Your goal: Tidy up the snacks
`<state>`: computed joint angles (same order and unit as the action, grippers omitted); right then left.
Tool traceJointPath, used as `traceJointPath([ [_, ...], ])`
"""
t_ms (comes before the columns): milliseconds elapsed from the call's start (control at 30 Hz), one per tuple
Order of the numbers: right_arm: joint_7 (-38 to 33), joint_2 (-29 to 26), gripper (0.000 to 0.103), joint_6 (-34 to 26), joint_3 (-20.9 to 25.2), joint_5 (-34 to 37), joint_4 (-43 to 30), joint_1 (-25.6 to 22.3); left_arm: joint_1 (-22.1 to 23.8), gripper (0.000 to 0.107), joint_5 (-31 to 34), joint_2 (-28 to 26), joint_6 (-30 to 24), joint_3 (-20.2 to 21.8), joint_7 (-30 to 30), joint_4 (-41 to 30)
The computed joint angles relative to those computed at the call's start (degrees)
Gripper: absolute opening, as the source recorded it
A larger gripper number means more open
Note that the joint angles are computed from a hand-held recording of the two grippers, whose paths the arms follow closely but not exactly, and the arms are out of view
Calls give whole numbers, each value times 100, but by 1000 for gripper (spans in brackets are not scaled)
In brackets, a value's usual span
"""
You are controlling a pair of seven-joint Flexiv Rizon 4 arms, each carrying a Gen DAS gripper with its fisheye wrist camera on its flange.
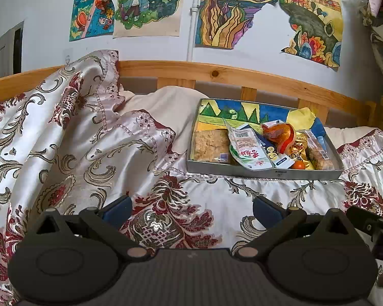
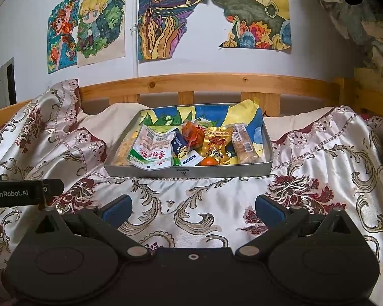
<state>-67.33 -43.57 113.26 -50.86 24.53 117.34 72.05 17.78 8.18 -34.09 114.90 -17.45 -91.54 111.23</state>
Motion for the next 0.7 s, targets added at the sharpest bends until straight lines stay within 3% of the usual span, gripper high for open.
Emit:
traceJointPath([
  [467,-22,-3,102,6,30,3,-10,-23,-3,102,8,3,-4,8,-16,4],
  [567,-22,-8,102,1,25,8,-12,-19,-405,102,-286,86,-69,424,74,6],
  [700,-18,-9,102,-8,22,2,-3,-16,-358,103,-267,91,0,365,151,26],
])
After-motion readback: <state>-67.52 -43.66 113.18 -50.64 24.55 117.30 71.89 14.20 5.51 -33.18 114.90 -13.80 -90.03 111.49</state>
